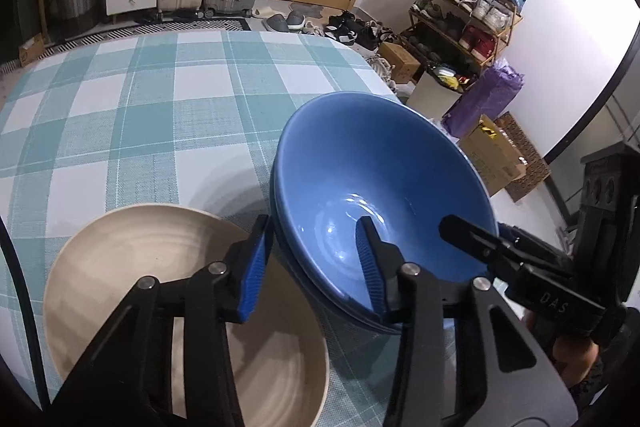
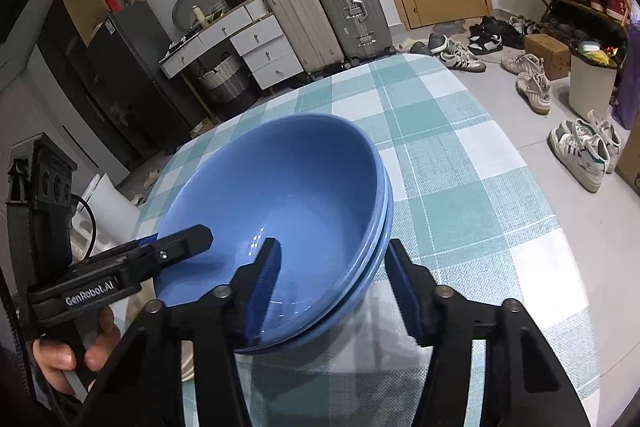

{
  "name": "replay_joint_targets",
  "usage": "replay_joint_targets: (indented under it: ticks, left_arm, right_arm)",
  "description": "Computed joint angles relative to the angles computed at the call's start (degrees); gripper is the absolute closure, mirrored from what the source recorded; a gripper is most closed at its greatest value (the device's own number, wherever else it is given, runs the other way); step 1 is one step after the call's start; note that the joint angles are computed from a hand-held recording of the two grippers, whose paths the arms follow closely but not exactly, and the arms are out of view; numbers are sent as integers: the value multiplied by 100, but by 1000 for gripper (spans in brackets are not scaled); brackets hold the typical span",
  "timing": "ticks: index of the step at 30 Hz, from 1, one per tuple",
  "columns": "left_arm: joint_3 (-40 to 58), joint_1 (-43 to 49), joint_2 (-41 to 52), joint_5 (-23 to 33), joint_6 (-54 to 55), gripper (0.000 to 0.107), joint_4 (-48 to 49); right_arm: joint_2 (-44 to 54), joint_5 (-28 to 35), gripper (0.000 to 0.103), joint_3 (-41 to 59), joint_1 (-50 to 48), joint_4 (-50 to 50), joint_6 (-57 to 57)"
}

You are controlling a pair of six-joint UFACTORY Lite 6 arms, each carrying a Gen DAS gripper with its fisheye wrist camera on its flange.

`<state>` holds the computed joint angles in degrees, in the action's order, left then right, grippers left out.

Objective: Organize plates and bowls
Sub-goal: 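Close both tools on the rim of the three nested blue bowls, then lift the nested blue bowls and carry them over the cream plate stack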

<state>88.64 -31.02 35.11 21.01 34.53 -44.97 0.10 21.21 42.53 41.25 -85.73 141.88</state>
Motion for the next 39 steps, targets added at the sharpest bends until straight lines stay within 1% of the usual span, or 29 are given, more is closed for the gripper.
replay_joint_targets:
  ticks: [2, 4, 11, 16, 24, 33, 39]
  left_arm:
    - [-58, -65, -42, -129, -245, 71, 264]
    - [-84, -85, -70, -153, -332, 71, 360]
    - [-252, -172, -222, -284, -690, 72, 760]
    - [-284, -178, -244, -289, -695, 72, 774]
    - [-584, -347, -564, -481, -829, 72, 903]
    - [-1074, -576, -1307, -607, -1240, 72, 1267]
    - [-1394, -803, -1943, -617, -1972, 72, 1894]
  right_arm:
    - [28, 127, 56, 59, 53, 310, -313]
    - [26, 164, 57, 60, 62, 342, -351]
    - [44, 357, 57, 115, 210, 598, -621]
    - [-20, 398, 57, 95, 236, 720, -691]
    - [-362, 676, 57, -47, 414, 1045, -947]
    - [-998, 1370, 57, -120, 883, 1684, -1485]
    - [-1445, 2041, 57, -49, 1350, 2117, -1834]
